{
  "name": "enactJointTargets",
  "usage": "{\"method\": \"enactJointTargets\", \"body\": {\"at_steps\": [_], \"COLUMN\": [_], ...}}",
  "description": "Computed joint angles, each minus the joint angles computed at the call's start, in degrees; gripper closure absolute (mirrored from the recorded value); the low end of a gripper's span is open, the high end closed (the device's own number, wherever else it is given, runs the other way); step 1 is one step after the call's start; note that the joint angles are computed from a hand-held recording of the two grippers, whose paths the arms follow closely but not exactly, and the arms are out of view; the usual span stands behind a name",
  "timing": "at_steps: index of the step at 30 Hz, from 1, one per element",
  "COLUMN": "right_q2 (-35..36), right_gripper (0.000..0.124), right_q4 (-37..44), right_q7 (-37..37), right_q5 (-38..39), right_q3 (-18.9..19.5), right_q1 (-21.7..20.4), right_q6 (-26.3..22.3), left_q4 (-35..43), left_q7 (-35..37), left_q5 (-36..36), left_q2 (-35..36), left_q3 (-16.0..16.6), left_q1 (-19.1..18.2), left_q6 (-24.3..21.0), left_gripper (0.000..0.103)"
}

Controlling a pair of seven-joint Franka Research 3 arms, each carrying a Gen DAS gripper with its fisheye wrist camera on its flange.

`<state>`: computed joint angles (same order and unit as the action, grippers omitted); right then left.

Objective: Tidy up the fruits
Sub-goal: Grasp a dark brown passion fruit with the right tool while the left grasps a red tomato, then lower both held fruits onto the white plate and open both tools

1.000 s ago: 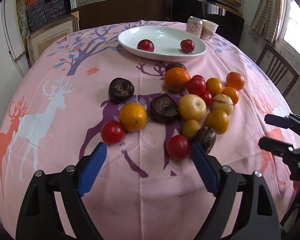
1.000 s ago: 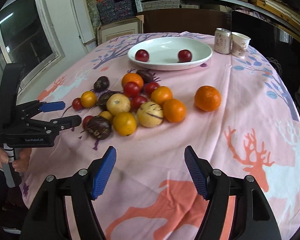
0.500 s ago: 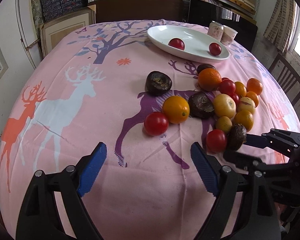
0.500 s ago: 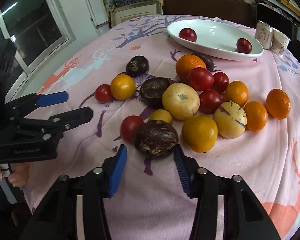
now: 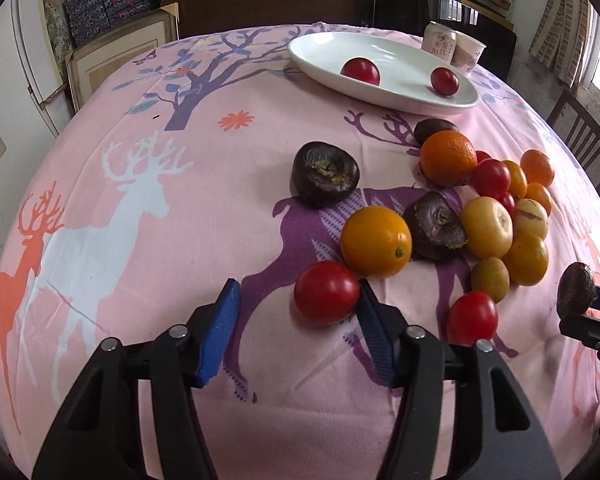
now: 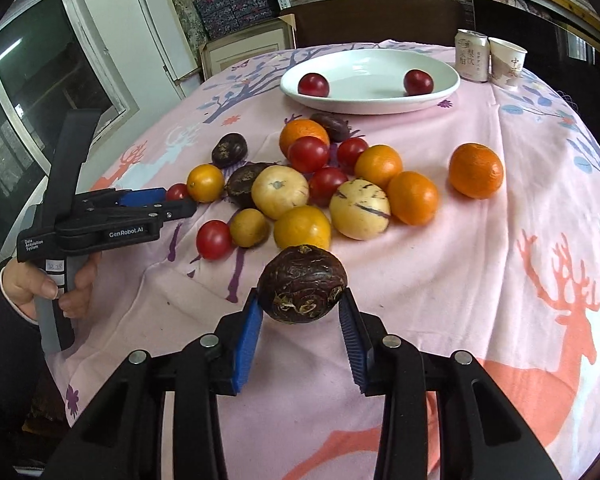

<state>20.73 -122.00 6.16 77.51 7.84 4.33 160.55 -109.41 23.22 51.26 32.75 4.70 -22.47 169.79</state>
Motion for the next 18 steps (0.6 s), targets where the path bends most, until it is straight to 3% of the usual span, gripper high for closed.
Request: {"method": "enactJointTargets", "body": {"at_steps": [1,2,3,5,12,15,18], "right_q2": [0.0,-0.1,-0.2,-0.7,-1.2,0.9,4.8], "right_gripper": [0.084,0.084,0.084,0.084,0.084,0.084,0.084], "right_q4": [0.0,0.1,0.1,0.2,5.5,10.5,16.8], "right_q7": [0.0,-0.2,-0.9,-3.0,-12.3,-16.3,-18.5], "right_q5": [0.1,0.4,1.1,3.0,12.2,15.9,17.4], "right_q3": [-0.1,-0.2,-0.1,-0.1,-1.4,-1.7,-1.7], "right_q1": [-0.2,-0.4,-0.7,-1.2,-1.1,-0.6,0.6], "right_q6": [-0.1,-0.2,-0.2,-0.2,1.8,3.0,4.9], "left_q4": [0.3,0.5,0.6,0.8,2.1,8.7,18.7], "left_q7": [0.6,2.0,2.9,1.7,-3.3,-4.2,1.6], "left_q5": [-0.1,-0.8,-1.7,-1.3,5.2,6.5,1.3], "left_q2": [0.2,0.4,0.2,-0.5,-4.7,-2.5,3.6], "left_q3": [-0.3,-1.3,-1.8,-0.7,1.2,0.9,-3.0], "left_q1": [0.3,1.2,1.3,-0.6,-2.6,-2.8,0.2], "left_q6": [0.4,1.0,0.4,-1.9,1.2,-1.0,-4.3], "left_gripper": [0.058,0.073,0.076,0.076,0.076,0.076,0.076]}}
